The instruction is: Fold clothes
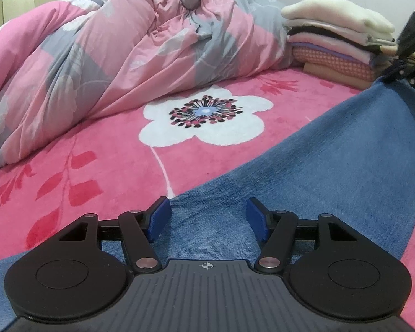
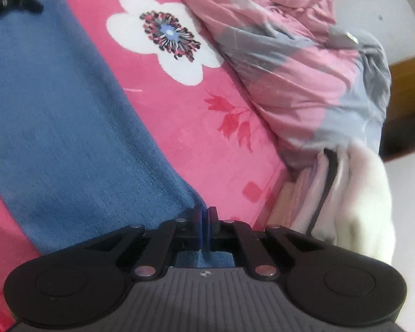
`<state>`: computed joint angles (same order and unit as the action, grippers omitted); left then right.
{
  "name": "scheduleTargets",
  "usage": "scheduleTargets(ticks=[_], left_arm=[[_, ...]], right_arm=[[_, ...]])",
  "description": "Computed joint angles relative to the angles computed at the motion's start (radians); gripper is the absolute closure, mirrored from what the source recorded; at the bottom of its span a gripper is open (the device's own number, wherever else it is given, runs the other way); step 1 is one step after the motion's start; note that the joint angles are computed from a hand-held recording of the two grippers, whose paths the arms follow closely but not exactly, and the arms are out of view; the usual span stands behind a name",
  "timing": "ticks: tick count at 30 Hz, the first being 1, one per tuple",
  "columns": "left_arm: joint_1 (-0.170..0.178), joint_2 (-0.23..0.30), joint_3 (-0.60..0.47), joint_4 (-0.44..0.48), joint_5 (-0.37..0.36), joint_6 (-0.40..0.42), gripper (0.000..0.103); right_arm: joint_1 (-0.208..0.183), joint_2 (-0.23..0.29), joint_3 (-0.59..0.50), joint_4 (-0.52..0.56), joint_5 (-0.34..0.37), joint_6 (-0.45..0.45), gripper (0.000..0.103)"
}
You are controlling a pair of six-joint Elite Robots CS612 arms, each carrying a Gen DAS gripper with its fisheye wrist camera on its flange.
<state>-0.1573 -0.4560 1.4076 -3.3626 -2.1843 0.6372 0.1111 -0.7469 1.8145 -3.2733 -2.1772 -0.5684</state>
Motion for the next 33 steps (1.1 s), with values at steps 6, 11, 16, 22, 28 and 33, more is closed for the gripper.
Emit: scheduleTargets(ticks=[6, 11, 16, 22, 28, 33], left_arm=[[0.001, 0.000, -0.002, 0.004, -0.003, -0.001, 0.041], [0.001, 0.000, -0.002, 0.005, -0.004, -0.001, 0.041], [0.001, 0.000, 0.001, -0.003, -0.001, 0.000, 0.040], [-0.001, 0.000, 0.003, -0.008, 0.006, -0.001, 0.039], [-0.003, 0.002, 0.006, -0.027, 0.021, 0.000, 0.036], [-0.004, 0.001, 0.005, -0.024, 0.026, -0.003, 0.034]], right_arm=[[-0.023, 0.065, -0.057, 0.103, -0.069, 0.034, 0.102], [-0.016, 0.056, -0.034, 0.041, -0.138, 0.171, 0.100], [0.031, 0.006, 0.052, -0.179, -0.113, 0.394, 0.097], [0.040, 0.046, 0.132, -0.285, 0.086, 0.689, 0.097], [0.067, 0.055, 0.164, -0.225, -0.176, 0.956, 0.102], [0.095, 0.124, 0.060, -0.435, -0.130, 0.714, 0.101]])
